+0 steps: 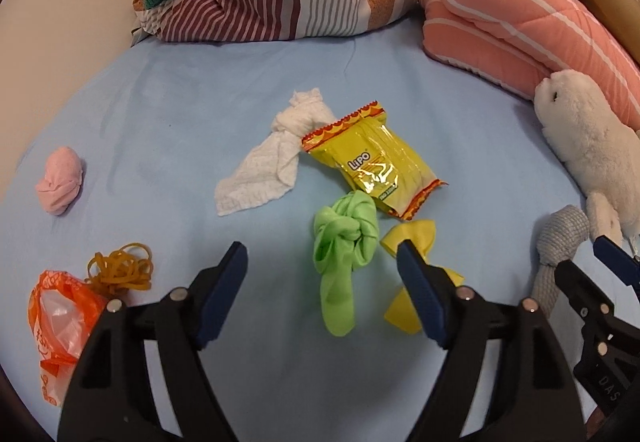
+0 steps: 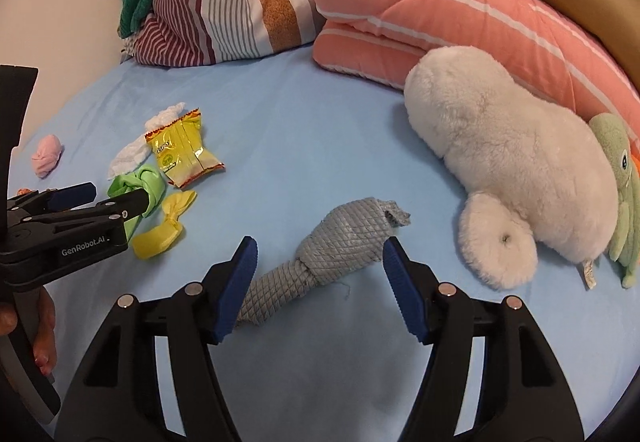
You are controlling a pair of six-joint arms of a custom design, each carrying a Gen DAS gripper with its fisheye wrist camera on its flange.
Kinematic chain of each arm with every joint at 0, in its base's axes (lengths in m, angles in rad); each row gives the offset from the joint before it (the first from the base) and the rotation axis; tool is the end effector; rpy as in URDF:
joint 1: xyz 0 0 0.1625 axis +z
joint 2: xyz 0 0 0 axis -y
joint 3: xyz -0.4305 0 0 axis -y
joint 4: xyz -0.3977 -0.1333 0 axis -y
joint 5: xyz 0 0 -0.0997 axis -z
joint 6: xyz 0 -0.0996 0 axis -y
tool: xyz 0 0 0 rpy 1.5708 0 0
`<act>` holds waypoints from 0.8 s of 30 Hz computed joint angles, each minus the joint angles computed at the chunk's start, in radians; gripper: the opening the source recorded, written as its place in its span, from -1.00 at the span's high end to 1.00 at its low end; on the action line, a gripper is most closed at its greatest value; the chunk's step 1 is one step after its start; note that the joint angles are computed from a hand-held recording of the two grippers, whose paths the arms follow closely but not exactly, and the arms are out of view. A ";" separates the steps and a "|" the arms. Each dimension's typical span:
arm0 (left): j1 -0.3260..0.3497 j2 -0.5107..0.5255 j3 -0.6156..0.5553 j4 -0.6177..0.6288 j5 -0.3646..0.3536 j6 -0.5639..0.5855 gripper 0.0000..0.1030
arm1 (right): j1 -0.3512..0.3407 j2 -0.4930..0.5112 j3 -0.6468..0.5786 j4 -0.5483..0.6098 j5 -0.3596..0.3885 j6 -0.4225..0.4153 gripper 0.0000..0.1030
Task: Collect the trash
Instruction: 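Grasp the green scrunchie with the left tool while the right tool grasps the grey sock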
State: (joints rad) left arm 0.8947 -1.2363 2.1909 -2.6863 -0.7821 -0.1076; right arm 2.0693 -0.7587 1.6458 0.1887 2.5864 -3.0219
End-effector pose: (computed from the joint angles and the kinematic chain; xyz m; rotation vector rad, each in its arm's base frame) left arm -0.1418 -0.5027 0.1913 0.5988 2.3380 -0.5631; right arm 0.2822 -0.4166 0.0568 0.1084 -2.1778 0.8853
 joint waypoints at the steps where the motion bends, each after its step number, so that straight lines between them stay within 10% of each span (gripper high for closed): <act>1: 0.004 0.005 -0.003 0.011 -0.003 -0.003 -0.50 | -0.008 0.008 -0.005 0.023 -0.007 0.026 -0.22; 4: 0.016 0.016 -0.005 0.025 -0.025 -0.010 -0.50 | -0.029 0.022 -0.009 0.057 -0.052 0.061 -0.21; 7: 0.017 0.023 0.010 -0.010 -0.027 0.005 -0.42 | -0.040 0.040 -0.022 0.084 -0.098 0.061 0.31; 10: 0.016 0.024 0.010 -0.023 -0.028 0.025 0.22 | -0.031 0.050 -0.037 0.092 -0.115 0.019 0.88; 14: 0.029 0.014 -0.012 0.002 -0.056 0.026 0.77 | -0.022 0.048 -0.045 0.101 -0.125 0.009 0.92; 24: -0.004 -0.078 0.026 0.034 -0.085 -0.003 0.83 | 0.024 0.013 -0.030 0.105 -0.126 -0.004 0.93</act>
